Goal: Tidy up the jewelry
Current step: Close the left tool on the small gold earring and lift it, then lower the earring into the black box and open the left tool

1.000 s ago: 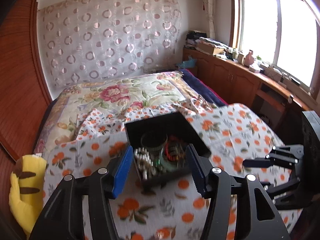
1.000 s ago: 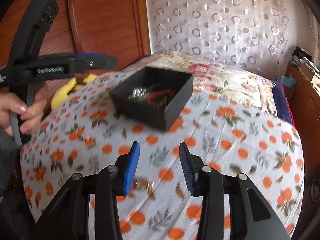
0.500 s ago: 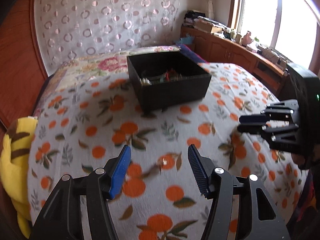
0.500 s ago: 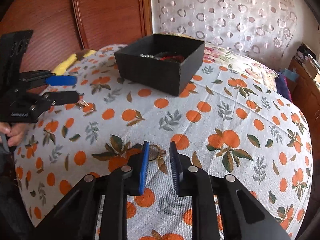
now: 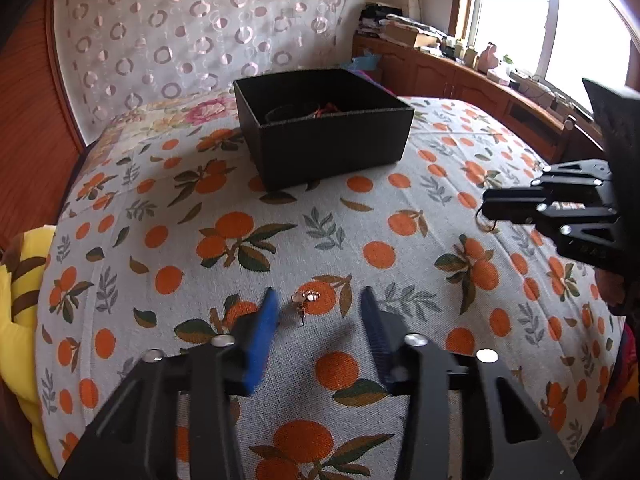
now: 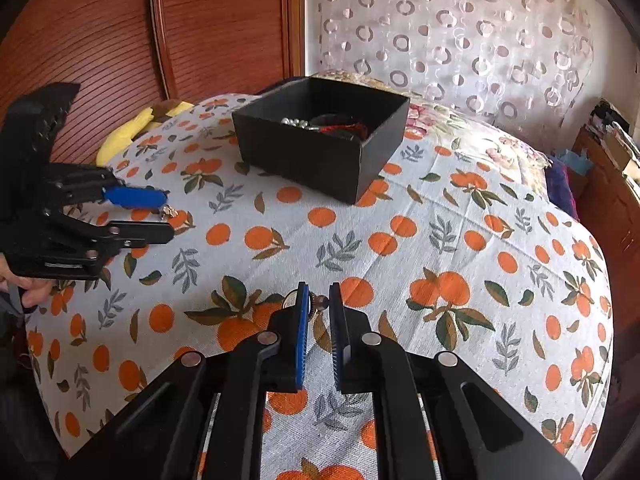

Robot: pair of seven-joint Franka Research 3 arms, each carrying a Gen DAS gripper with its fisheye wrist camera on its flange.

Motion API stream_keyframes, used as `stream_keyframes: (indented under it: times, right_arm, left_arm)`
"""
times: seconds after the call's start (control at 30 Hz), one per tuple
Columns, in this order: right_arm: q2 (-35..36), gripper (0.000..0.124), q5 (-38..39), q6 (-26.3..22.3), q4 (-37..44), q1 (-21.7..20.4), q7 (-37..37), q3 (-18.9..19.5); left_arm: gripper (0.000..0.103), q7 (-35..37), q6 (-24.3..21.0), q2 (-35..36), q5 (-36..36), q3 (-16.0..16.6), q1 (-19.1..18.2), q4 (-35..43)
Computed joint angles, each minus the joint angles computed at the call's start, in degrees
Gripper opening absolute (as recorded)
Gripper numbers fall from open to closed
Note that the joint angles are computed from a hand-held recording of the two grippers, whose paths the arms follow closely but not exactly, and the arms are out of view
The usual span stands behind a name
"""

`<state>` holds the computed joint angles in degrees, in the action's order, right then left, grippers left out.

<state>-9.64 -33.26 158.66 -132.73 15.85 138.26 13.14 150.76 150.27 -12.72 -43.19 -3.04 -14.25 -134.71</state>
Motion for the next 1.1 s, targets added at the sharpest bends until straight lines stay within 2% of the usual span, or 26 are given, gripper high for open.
stream_keyframes:
  times: [0.1,0.23,0.47,0.67,0.87,1.1]
  right_arm:
    - [-0.09,0.011,-0.22,0.1,0.09,-0.02,0.11,0.1]
    - [-0.14,0.011,0.12,0.04,0.09,0.14,-0.2,0.04]
    - [0.23,0.011,-2.38,1.22,1.08,-0.89,2.17,0.24]
    - [3.3,0.011,-8.8,3.4,6.37,-2.37,7.77,-0.44]
    - [8.03,0.011,-12.96,4.13,12.83,-0.58,10.82,-3.57]
    - [12.62,0.012,-9.67,5.27,17.8,2.36,8.08,-8.15]
  left_arm:
    - [0.034,0.54,0.4,-0.05,-1.07,0.21,-0.2,-0.14]
    - [0.014,-0.15,1.46,0.5,-1.33,-0.07,-0.01,0.12]
    - [0.014,-0.14,1.8,0.29,-2.85,0.03,-0.07,0.89]
    - [0.014,0.85,2.61,1.23,-6.08,-0.16,-0.89,4.12]
    - [0.014,-0.02,4.03,3.31,-6.52,-1.67,-0.6,7.46]
    - [0.014,-1.63,5.1,6.04,-5.76,-3.01,0.28,11.77]
